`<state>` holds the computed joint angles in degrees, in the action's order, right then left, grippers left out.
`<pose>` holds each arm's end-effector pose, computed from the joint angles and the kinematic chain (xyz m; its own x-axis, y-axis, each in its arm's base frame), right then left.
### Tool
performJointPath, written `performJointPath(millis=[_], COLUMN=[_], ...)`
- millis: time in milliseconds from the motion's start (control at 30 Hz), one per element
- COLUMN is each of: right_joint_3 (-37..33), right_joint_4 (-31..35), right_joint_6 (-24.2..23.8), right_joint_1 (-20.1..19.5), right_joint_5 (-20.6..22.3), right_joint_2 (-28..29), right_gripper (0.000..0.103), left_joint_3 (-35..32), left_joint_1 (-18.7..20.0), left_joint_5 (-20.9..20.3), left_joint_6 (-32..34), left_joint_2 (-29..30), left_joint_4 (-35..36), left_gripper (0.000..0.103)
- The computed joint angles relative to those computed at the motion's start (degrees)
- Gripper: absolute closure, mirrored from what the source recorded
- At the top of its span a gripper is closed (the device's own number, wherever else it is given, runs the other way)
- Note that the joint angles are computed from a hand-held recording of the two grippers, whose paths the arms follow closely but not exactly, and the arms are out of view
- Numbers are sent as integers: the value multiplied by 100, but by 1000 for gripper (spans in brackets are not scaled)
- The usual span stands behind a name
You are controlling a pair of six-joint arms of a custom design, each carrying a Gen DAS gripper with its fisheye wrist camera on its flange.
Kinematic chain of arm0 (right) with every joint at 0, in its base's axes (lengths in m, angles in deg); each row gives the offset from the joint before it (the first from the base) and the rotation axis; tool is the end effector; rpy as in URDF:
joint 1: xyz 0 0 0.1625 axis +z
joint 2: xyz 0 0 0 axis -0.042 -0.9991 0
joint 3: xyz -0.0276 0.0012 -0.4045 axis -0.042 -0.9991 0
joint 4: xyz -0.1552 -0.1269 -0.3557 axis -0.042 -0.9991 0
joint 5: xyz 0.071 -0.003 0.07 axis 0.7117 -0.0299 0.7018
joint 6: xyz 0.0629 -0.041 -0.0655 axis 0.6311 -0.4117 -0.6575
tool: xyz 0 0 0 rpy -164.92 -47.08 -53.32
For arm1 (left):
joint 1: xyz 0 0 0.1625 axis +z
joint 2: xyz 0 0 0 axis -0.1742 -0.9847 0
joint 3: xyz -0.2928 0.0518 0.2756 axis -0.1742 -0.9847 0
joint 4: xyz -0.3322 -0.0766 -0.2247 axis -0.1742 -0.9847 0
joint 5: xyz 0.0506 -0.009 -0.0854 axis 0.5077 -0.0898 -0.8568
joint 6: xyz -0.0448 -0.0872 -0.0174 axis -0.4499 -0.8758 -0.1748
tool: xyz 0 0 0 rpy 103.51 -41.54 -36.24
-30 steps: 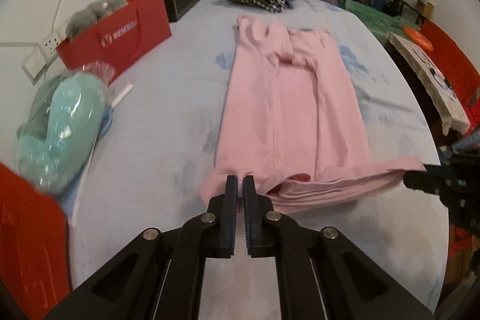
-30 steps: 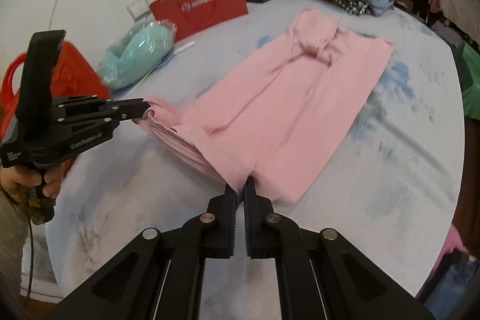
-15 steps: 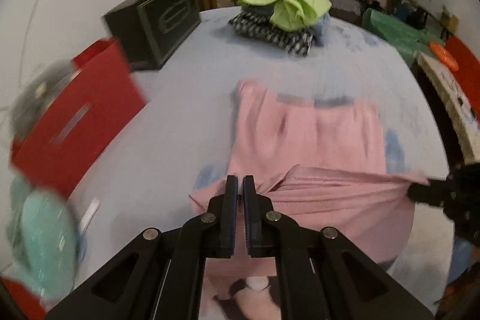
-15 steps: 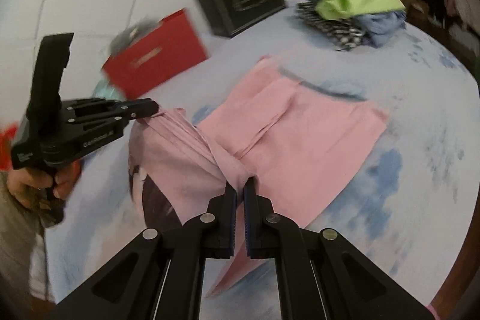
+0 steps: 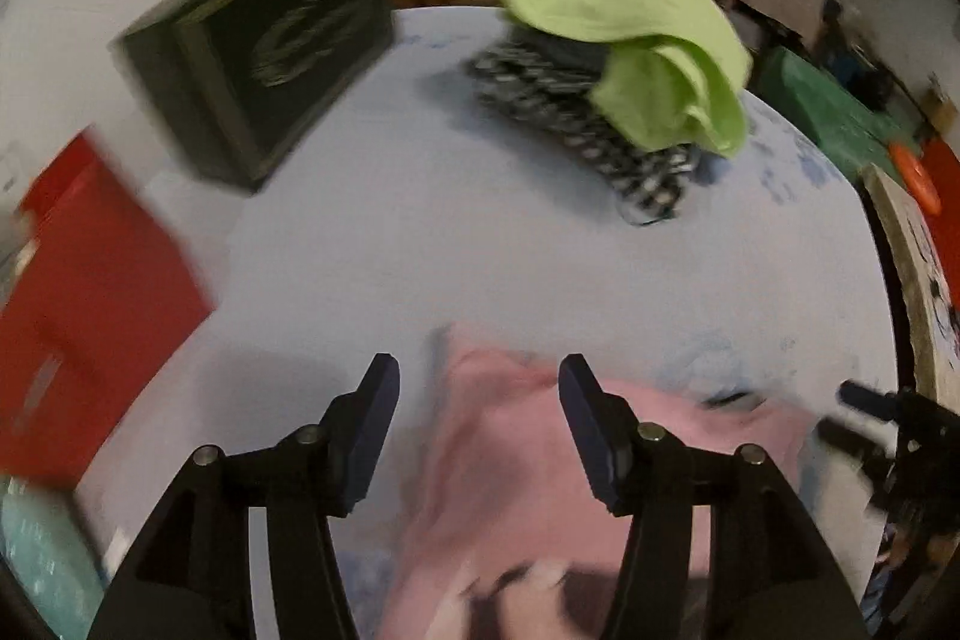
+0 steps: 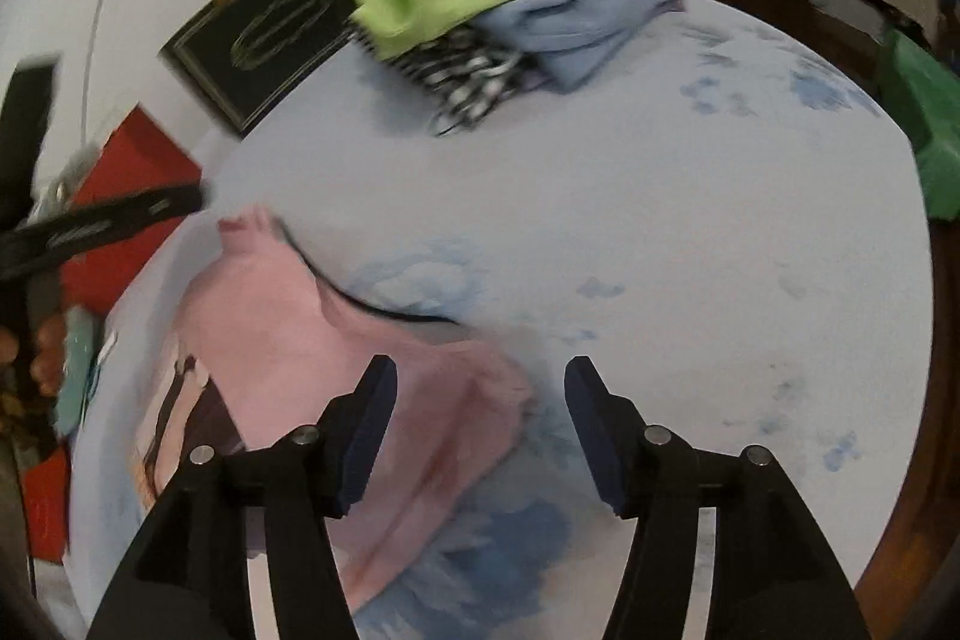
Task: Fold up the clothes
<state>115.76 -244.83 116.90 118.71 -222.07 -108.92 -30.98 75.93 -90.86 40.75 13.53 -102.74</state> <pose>0.2988 -0.5070 -0.0695 -0.6047 0.7681 0.2105 0.2163 0.4127 -0.8848 -0.1830 -0.8149 0.1450 -0.1829 0.9663 -0.1810 0.9355 0.2276 0.2701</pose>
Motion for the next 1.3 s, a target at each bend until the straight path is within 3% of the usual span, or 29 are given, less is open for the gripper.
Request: performJointPath(millis=[67, 167, 200, 300, 367, 500, 633, 800, 967, 1033, 1200, 1300], right_joint_3=[91, -49, -119, -333, -487, -1219, -2024, -2537, -2087, -1766, -496, 42], right_joint_4=[-207, 84, 219, 634, 840, 651, 235, 662, 1123, 1390, 1086, 738], right_joint_6=[2, 189, 262, 437, 521, -105, -950, -1123, -586, -240, 158, -223], right_joint_1=[93, 367, 447, 660, 789, 891, 725, 517, 574, 664, 859, 673], right_joint_5=[63, 152, 193, 350, 458, 740, 1169, 1541, 1644, 1592, 916, 542], right_joint_2=[21, 185, 241, 402, 523, 1062, 1667, 2013, 1685, 1452, 553, 9], right_gripper=[45, 48, 51, 74, 77, 77, 78, 81, 91, 89, 89, 86], left_joint_3=[71, 322, 395, 836, 1108, 1654, 2062, 2180, 2027, 1917, 1626, 1658], left_joint_1=[144, 407, 490, 755, 889, 1006, 1029, 1075, 1135, 1108, 926, 690], left_joint_5=[182, 455, 509, 519, 403, 176, 319, 562, 636, 768, 185, 28], left_joint_6=[30, 117, 138, 335, 371, 646, 794, 800, 675, 565, 288, 99], left_joint_2=[-182, -533, -635, -1073, -1329, -1698, -1832, -1796, -1732, -1729, -1762, -1606], left_joint_4=[-39, -67, -41, -21, 50, -111, -438, -564, -420, -176, 179, -191], left_gripper=[46, 46, 46, 46, 46, 46, 46, 46, 42, 42, 42, 42])
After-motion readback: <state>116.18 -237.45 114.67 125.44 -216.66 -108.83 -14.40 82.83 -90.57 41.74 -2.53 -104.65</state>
